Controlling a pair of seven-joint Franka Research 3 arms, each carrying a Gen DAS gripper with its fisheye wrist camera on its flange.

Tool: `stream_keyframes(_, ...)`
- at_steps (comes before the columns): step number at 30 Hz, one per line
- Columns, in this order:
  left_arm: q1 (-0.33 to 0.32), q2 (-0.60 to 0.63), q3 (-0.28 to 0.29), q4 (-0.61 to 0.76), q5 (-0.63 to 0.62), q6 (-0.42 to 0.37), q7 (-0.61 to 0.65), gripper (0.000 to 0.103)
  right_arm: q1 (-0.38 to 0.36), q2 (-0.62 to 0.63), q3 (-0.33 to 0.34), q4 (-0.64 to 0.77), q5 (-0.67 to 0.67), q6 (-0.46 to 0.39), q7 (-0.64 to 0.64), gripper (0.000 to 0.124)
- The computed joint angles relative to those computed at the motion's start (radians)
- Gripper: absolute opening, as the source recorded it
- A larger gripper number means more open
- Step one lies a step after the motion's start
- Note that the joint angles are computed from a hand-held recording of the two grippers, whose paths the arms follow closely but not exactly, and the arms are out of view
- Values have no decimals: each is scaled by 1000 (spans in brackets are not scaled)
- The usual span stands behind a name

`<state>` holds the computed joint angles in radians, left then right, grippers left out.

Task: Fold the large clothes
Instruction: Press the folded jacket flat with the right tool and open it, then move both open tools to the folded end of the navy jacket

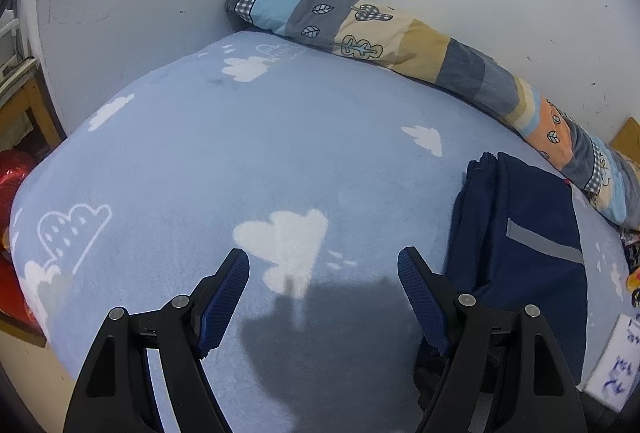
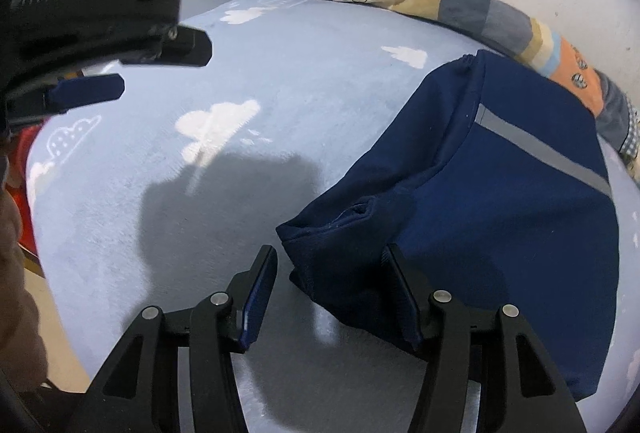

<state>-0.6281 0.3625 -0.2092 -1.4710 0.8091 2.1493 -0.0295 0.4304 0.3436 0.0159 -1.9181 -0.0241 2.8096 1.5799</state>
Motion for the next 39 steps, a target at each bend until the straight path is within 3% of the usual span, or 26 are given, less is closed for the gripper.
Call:
stream_keyframes(6,1,3,0,5,-2,8,2,76,-42,-1,43,9,102,-22,-65,55)
stream_keyframes(22,1,3,3,7,6,10,17,76,40,50,-35,31,-35,-21,29,61)
stream_keyframes(27,7,-5,3,-6,-1,8,5,76,-65,6,76,13,141,-60,-109,58)
stream_keyframes(30,11,-6,1,-10,-6,14,4,76,-136,-65,155,-47,310,-80,-290,54)
stream_keyframes(32,9,-2,0,-4,-4,7,13,76,-189,-123,193,-86,475,-143,-437,46)
stream_keyframes(36,9,16,-3,17,-11,31,44,76,-219,-248,157,-195,680,-153,-587,41)
stream_keyframes(39,6,35,-4,37,-17,77,84,76,-232,-343,88,-287,815,-82,-623,37)
